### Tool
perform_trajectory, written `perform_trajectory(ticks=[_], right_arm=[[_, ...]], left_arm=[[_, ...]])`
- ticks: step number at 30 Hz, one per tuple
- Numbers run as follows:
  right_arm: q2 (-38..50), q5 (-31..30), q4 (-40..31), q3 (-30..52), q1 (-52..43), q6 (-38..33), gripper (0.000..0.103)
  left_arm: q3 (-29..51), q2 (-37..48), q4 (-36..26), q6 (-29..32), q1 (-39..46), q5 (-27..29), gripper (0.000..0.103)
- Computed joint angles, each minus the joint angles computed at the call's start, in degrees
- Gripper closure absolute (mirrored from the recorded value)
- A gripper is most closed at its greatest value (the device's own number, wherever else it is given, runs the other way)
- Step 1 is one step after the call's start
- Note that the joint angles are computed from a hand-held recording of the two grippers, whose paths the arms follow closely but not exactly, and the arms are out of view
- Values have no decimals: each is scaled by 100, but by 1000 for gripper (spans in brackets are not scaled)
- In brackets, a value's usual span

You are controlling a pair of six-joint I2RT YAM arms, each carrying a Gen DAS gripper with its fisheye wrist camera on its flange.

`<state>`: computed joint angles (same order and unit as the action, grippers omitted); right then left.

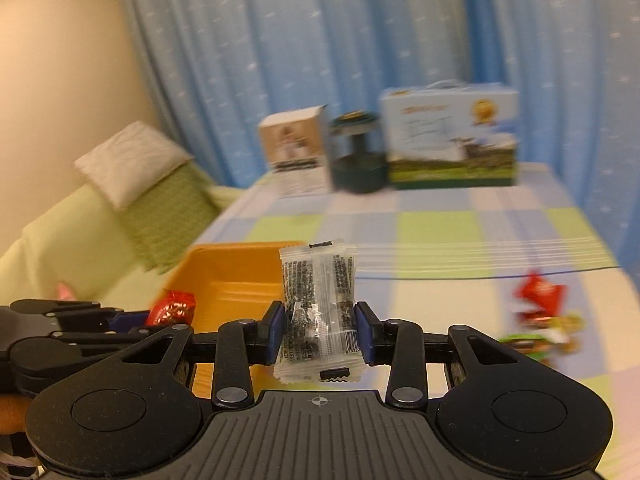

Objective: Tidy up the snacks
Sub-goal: 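Carry both packets to the orange tray and open both tools to drop them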

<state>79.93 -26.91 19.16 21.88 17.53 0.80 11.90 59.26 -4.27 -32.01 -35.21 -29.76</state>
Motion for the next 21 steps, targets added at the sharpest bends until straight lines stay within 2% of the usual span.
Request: perform_trajectory(ticks=[3,6,10,16,17,18,19,21], right_arm=[[687,403,598,100,861,483,65],[1536,689,1083,370,1490,774,65],[2391,947,1420,755,1943,886,65],[3075,974,1710,1086,2007,908,65],[3147,970,1747,1115,2000,925,65],[3189,959,1769,1126,1991,943,65],[3219,954,1762,1152,1990,957,65],[3295,932,1784,1196,1990,937,65]], left_arm=[[-361,-536,-122,459,771,306,79],[-665,-610,189,921,1504,730,79],[-923,-96,1066,1404,2209,1227,79],[-1097,938,2401,1824,2938,1836,79],[-1100,1132,2621,1849,3023,1906,77],[-1085,1317,2788,1878,3095,1929,71],[-1093,1425,2908,1905,3122,1914,68],[-1158,1434,3005,1923,3156,1902,68]])
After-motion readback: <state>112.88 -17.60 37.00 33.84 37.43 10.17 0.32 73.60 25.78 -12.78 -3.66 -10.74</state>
